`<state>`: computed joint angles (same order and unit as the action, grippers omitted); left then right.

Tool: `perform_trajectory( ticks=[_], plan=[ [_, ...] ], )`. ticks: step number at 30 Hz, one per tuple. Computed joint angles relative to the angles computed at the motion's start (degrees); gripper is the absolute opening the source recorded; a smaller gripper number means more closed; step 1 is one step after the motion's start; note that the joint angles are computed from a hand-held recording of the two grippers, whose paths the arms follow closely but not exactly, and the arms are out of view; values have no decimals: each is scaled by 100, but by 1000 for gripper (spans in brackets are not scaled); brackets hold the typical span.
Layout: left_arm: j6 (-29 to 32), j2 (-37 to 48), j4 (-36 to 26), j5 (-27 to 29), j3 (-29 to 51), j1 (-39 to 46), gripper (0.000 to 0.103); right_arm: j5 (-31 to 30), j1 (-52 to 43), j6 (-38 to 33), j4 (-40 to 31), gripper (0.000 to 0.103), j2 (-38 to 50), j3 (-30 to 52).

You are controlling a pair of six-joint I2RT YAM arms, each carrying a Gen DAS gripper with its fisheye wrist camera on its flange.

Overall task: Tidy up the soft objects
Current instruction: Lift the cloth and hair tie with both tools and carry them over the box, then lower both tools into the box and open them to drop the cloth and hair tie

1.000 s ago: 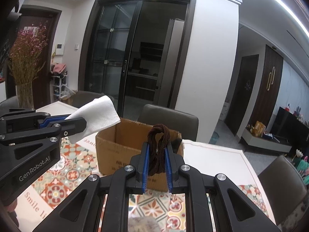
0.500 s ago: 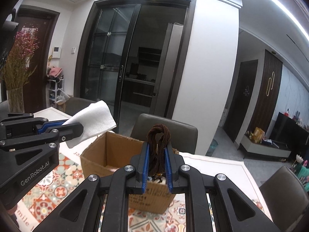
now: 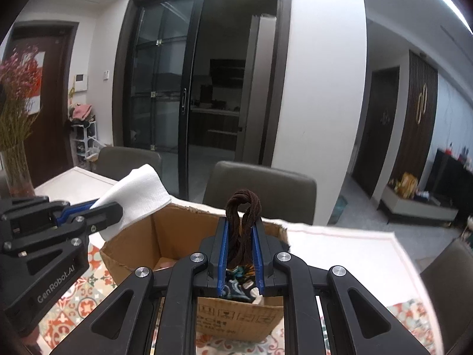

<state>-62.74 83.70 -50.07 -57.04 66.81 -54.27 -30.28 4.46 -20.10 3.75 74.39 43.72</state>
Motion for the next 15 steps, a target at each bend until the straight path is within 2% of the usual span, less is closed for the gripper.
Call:
perform_trajectory(
  ticks=[8, 15],
  plan=[
    [546, 107, 784, 486, -260, 498, 8, 51, 104, 71, -344, 16, 995, 749],
    [777, 345, 1115, 809, -338, 805, 8, 117, 120, -29, -659, 16, 1671, 1237]
  ],
)
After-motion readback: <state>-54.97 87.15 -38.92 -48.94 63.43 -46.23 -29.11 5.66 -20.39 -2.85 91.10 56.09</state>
